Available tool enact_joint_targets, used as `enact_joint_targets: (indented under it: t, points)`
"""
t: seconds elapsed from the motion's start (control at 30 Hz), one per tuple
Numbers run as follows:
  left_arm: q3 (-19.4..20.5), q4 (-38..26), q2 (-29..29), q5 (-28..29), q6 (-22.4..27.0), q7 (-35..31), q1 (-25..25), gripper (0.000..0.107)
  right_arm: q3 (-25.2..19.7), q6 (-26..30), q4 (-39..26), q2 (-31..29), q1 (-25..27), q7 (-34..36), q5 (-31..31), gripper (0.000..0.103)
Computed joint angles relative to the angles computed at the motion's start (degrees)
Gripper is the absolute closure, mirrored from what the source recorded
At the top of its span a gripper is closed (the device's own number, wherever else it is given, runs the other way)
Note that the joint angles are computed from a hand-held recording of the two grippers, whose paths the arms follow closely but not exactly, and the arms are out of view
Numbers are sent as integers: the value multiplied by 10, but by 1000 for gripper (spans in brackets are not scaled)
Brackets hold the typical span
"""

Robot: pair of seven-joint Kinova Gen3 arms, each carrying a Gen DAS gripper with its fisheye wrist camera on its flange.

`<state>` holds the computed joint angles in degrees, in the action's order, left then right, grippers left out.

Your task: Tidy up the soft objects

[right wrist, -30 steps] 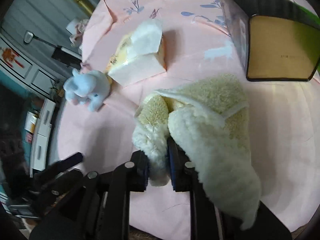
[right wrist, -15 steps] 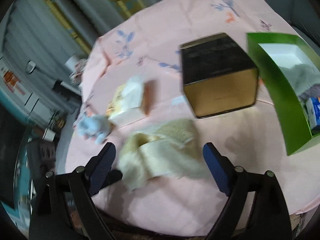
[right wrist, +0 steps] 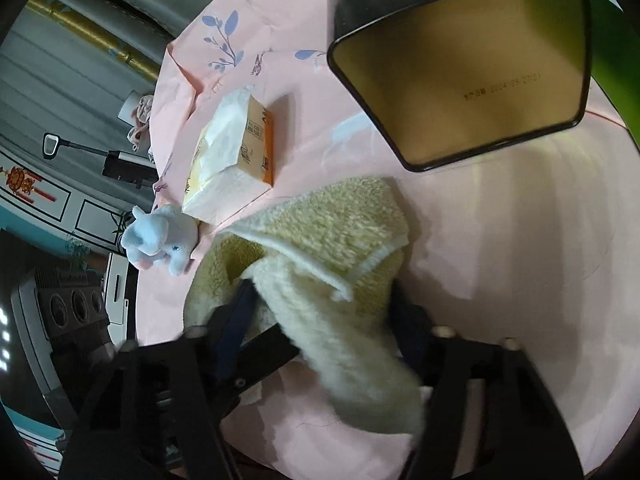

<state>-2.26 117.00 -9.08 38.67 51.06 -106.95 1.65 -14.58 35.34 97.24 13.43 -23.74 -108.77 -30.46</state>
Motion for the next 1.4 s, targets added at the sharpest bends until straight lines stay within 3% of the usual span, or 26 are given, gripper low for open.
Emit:
enact_joint_targets:
  t: [0.1,0.4,0.67,1.1,1.4]
  points:
    - [2,-5,-7,5,7,-11,5,73,-10,-13,17,-5,17,27,-37,64]
    - [-4,-25,-61,-1,7,-8,35,73,-6,-56,51,-70,23,78,-89,64]
    - [7,-61,-58,2,-6,-20,69,73,27,-89,79,-129,11,55,-67,63]
    - [70,-200,43,20,-49,-46,116,73,82,-119,91,-200,38,-53,44,63]
    - [121,-311,145,10,-71,-43,130,73,97,-110,63,-198,92,-115,128,63]
